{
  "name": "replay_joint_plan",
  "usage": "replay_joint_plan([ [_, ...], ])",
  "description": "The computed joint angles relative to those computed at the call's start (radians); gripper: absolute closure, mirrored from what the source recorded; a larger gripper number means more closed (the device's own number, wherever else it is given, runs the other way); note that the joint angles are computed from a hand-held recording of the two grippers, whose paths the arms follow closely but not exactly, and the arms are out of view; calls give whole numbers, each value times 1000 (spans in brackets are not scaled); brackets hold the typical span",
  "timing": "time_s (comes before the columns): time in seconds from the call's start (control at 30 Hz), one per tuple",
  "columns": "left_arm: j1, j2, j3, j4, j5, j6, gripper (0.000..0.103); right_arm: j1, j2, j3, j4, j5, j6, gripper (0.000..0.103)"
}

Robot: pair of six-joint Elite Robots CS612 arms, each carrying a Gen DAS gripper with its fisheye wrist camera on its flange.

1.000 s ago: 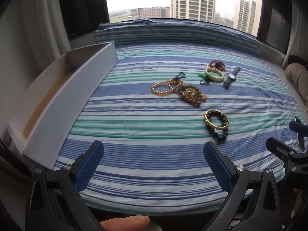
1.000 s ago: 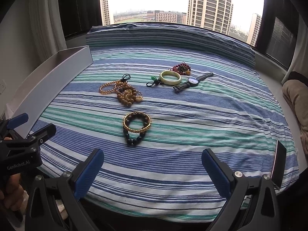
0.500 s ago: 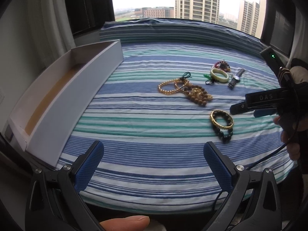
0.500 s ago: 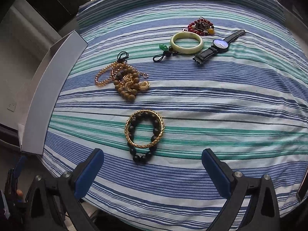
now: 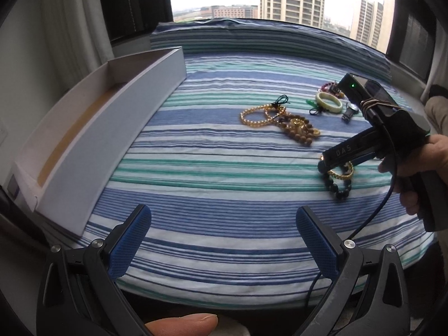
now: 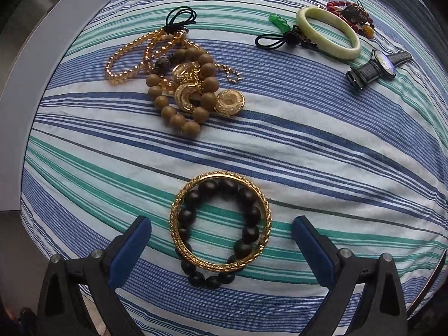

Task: Organize jewelry
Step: 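Grasp the gold bangle with the right tool while the left tool grasps the black bead bracelet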

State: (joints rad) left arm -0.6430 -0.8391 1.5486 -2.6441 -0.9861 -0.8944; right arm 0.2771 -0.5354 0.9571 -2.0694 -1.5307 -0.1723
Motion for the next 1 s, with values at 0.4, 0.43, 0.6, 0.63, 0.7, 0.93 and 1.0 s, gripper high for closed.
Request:
replay_joint_plan([
  [0.4, 10, 22, -31, 10, -73, 50, 0, -51, -72, 100, -76, 143, 38, 33],
  [0.43, 14, 29, -42, 1, -97, 68, 0, -54, -82, 118, -93, 145, 42, 33],
  [0.6, 38, 81, -141, 41, -244, 171, 1, -75, -118, 206, -201, 102, 54, 33],
  [0.63, 42, 97, -169, 52, -271, 194, 1, -82, -130, 227, -215, 102, 60, 33],
  [0.7, 49, 131, -234, 91, -318, 228, 1, -95, -151, 269, -247, 102, 68, 33],
  [0.93, 80, 305, -560, 316, -529, 314, 1, -151, -201, 354, -329, 133, 82, 33],
  [1.0, 76, 351, -647, 408, -497, 321, 2, -151, -199, 359, -351, 147, 97, 33],
])
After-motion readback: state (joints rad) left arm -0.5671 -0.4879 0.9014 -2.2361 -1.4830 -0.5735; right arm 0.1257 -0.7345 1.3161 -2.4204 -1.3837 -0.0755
